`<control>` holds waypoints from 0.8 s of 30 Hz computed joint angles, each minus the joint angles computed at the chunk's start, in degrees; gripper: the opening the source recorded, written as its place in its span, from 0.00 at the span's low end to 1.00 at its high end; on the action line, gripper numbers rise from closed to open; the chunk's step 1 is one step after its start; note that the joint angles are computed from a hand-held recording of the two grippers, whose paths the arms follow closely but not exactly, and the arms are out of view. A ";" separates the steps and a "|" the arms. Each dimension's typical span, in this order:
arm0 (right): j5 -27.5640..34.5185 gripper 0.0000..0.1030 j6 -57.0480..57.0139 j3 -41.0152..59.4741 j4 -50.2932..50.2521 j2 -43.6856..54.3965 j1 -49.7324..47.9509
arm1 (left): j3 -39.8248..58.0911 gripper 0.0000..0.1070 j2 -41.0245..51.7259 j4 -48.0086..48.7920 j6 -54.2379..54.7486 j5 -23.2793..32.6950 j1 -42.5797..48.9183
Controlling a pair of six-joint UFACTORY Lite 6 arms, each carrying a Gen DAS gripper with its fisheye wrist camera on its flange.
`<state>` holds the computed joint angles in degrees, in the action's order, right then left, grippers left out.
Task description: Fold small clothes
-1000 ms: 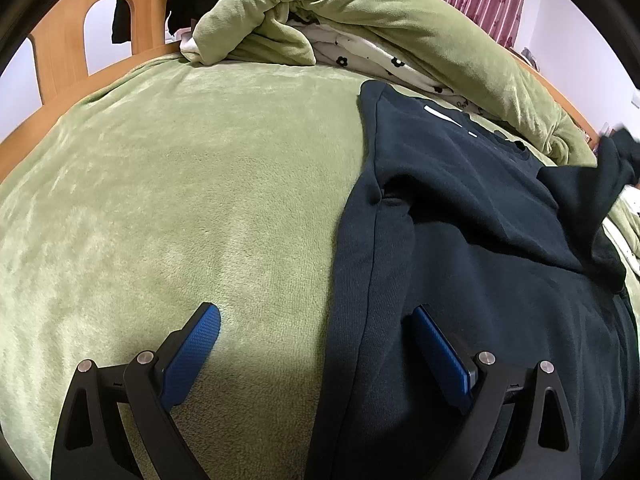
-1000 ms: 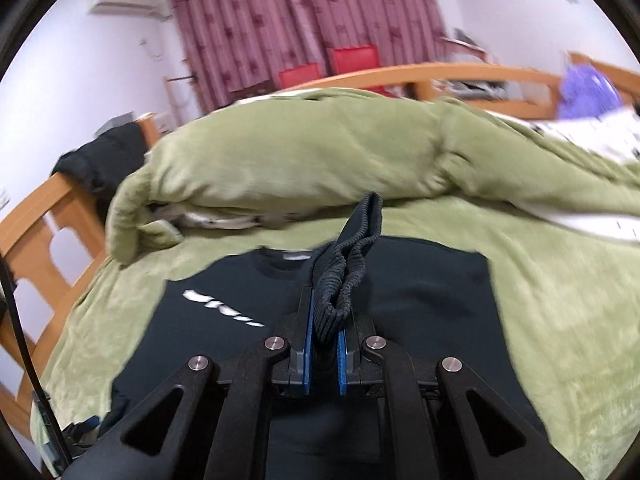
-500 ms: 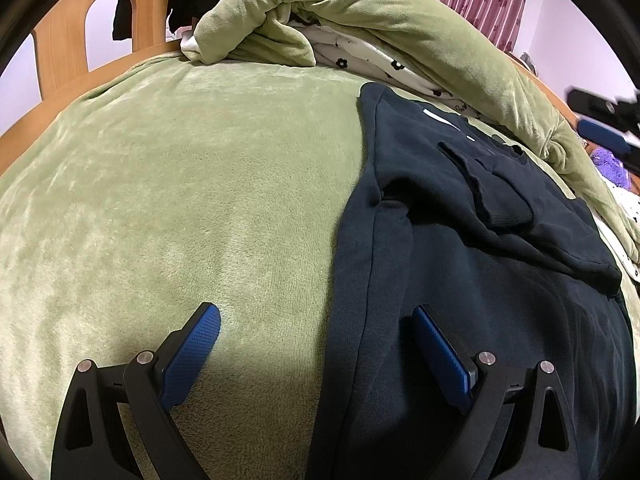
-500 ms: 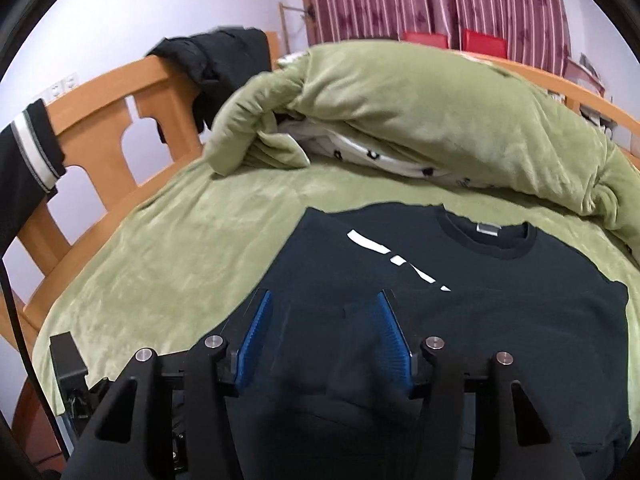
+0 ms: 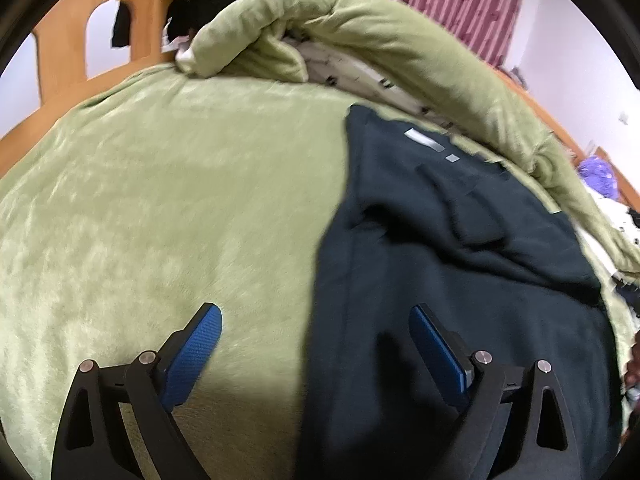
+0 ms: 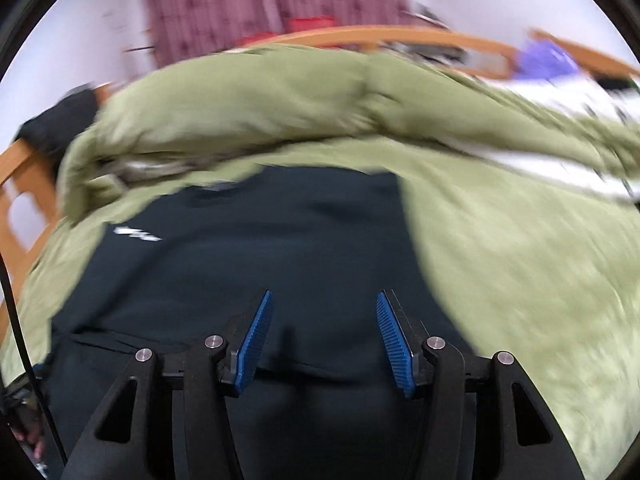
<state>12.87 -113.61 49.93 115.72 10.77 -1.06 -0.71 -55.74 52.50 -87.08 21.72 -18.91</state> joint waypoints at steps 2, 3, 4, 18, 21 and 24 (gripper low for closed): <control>3.25 0.52 1.28 -1.17 -3.73 1.43 -5.28 | 2.92 0.88 0.71 0.18 -2.61 2.43 -3.84; 4.10 0.52 1.89 -1.18 -5.49 2.42 -7.00 | 5.75 0.88 4.02 1.16 -4.89 2.11 -5.42; 4.40 0.52 1.98 -1.08 -6.40 3.15 -7.90 | 8.35 0.88 7.42 1.68 -5.65 0.72 -5.87; -1.77 0.53 -26.74 6.45 19.46 15.26 -2.83 | 41.22 0.71 53.86 21.79 -22.91 5.17 -12.70; -1.37 0.55 -18.87 8.76 10.80 16.76 -3.19 | 45.25 0.67 60.14 22.87 -23.16 3.06 -8.35; -1.18 0.56 -13.56 11.28 5.01 18.79 -3.16 | 47.51 0.51 64.35 24.44 -25.33 -6.24 -2.69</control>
<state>11.69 -127.18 61.21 120.73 29.55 -4.22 46.80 8.61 76.94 -112.41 15.48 -21.59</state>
